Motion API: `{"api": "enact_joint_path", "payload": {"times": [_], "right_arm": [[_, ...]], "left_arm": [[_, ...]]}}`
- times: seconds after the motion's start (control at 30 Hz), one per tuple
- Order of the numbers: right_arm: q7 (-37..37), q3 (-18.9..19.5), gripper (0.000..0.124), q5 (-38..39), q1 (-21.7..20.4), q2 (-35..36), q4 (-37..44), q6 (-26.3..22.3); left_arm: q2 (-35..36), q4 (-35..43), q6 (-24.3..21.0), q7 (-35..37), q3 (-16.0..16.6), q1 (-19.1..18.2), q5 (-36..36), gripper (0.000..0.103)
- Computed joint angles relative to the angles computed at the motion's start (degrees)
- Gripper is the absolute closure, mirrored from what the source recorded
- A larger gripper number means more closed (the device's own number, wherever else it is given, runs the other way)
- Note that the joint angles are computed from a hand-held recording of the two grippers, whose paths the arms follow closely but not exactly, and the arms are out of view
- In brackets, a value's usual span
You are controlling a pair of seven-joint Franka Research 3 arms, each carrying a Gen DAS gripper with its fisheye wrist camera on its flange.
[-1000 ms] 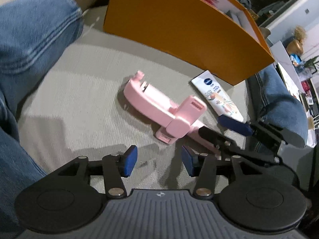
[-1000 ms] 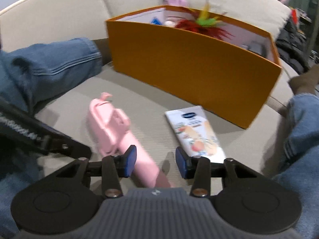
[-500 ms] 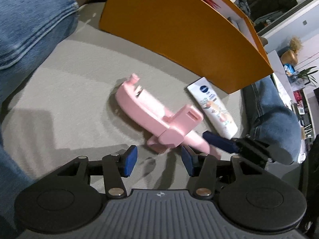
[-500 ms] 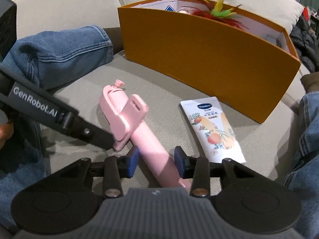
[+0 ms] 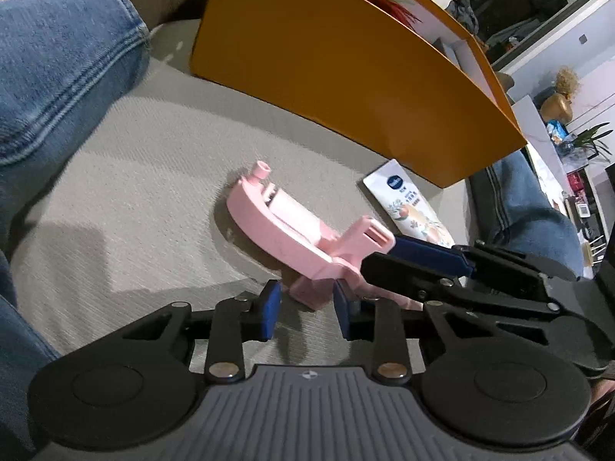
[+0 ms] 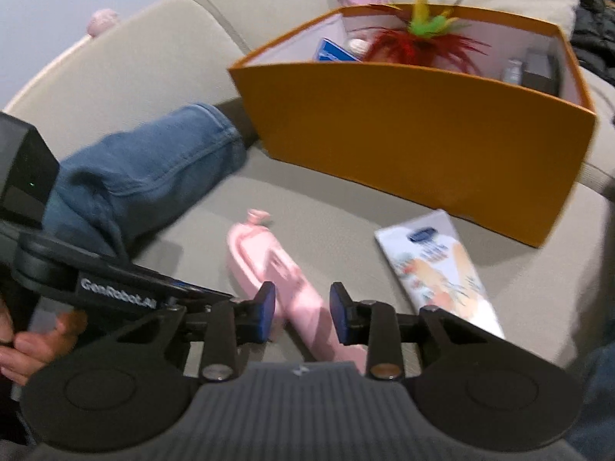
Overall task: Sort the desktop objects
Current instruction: 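Grasp the pink selfie stick with the right tool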
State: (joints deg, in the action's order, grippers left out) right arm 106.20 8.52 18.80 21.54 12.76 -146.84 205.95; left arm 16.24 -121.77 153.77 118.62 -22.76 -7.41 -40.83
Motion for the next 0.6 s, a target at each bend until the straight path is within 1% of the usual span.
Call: {"api": "enact_joint_path", "payload": {"times": [0.07, 0.13, 0.17, 0.27, 0.37, 0.43, 0.57, 0.6], "right_arm": [[0.2, 0.3, 0.097, -1.8, -0.8, 0.7, 1.3, -1.0], [-3.6, -1.8, 0.101, 2.5, 2.3, 1.1, 2.6, -2.3], [-3.9, -1.7, 0.104, 2.8, 2.1, 1.1, 2.5, -2.6], [2.2, 2.1, 0.108, -3.8, -3.4, 0.9, 1.2, -1.2], [7.8, 3.6, 0.113, -8.7, -6.2, 0.2, 0.2, -0.2], [6.9, 2.3, 0.117, -6.9, -4.1, -1.0, -0.8, 0.1], [7.3, 1.3, 0.118, -6.7, -2.9, -4.3, -3.3, 1.0], [6.0, 0.7, 0.118, -5.9, -2.1, -5.3, -3.8, 0.9]], "left_arm": [[0.5, 0.3, 0.0, -1.6, 0.5, -0.5, 1.5, 0.068], [0.9, 0.8, -0.8, -2.3, 0.5, -0.2, 2.0, 0.069], [0.9, 0.7, -0.7, -2.2, 0.3, -0.1, 2.0, 0.069], [0.9, 1.0, -1.3, -1.7, 0.0, 0.5, 1.7, 0.069], [0.6, 0.9, -1.3, -1.5, 0.0, 0.4, 2.1, 0.069], [0.1, 0.7, -0.9, -0.3, -0.3, 0.7, 1.1, 0.069], [-0.9, 0.7, -0.8, 1.8, -0.4, 0.9, -0.8, 0.069], [-1.2, 0.7, -0.8, 2.5, -0.4, 0.9, -1.3, 0.069]]}}
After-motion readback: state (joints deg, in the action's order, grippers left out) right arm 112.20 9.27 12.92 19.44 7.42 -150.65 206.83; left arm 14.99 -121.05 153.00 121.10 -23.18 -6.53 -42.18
